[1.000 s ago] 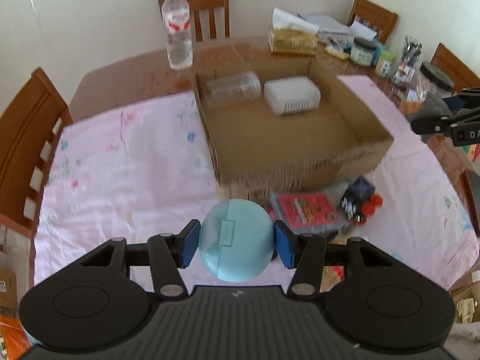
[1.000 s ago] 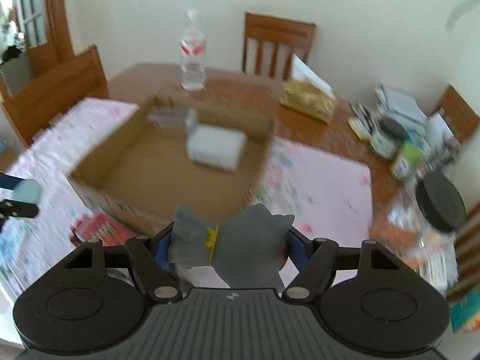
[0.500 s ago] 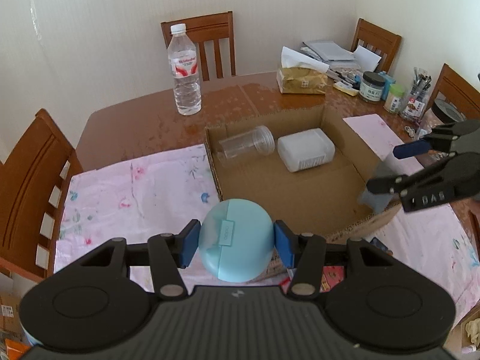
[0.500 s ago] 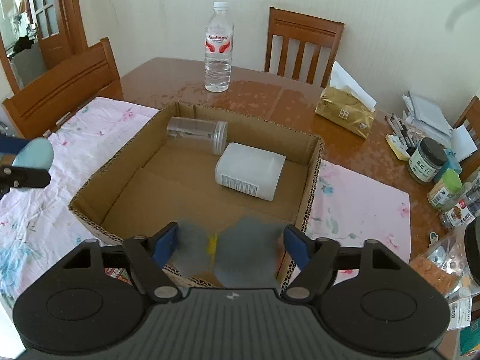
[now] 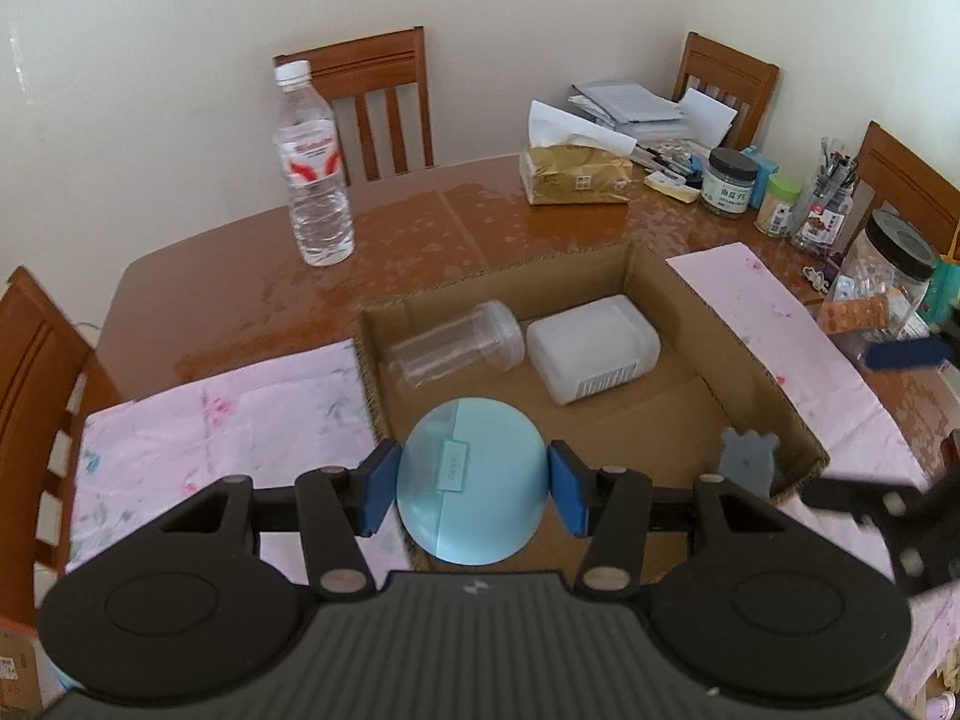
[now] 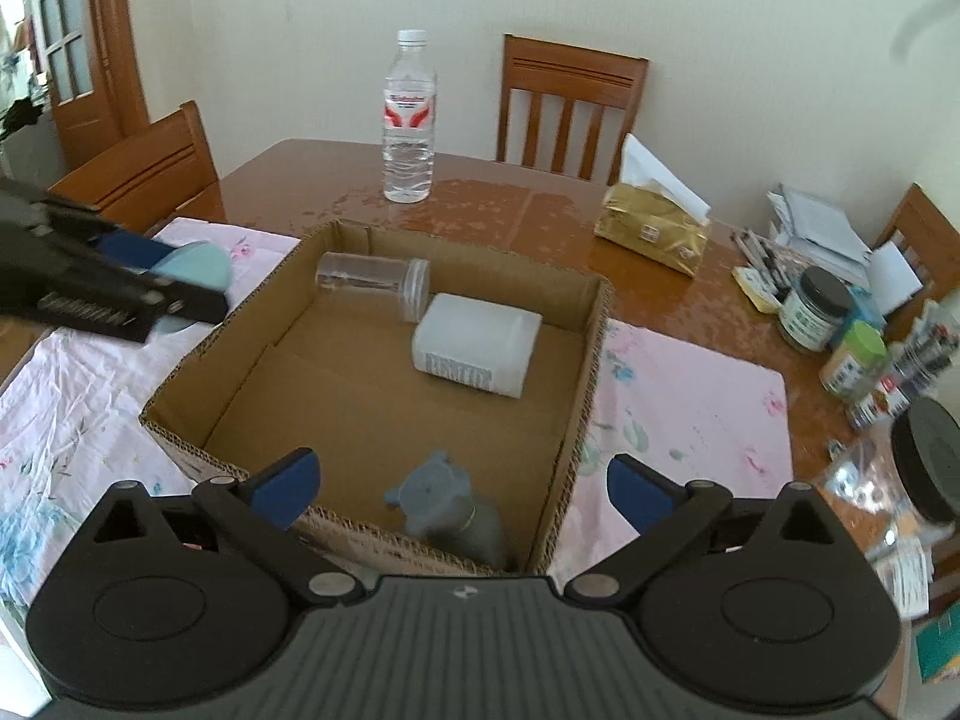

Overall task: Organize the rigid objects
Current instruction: 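Carry the grey plush cat into the box and release with the right tool, then lower the teal case into the box and open the left tool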

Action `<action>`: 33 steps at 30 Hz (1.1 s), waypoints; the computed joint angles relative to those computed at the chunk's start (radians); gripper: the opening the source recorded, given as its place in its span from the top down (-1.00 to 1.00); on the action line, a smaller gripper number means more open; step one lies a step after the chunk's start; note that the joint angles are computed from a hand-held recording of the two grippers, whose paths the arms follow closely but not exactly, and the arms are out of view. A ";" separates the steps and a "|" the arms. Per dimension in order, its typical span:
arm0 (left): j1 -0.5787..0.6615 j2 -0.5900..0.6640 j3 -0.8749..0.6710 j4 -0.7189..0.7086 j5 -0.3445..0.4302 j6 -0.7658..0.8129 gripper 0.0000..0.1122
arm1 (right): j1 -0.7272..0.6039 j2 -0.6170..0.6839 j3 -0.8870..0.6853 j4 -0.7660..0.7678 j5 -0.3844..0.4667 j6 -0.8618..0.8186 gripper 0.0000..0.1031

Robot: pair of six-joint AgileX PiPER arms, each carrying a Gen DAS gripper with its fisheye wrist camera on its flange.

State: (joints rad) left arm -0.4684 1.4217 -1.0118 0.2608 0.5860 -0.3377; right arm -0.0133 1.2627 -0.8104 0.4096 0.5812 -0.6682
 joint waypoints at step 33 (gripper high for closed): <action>0.035 0.148 -0.067 0.101 -0.127 -0.029 -0.80 | -0.047 -0.123 0.113 -0.216 0.006 0.309 -1.00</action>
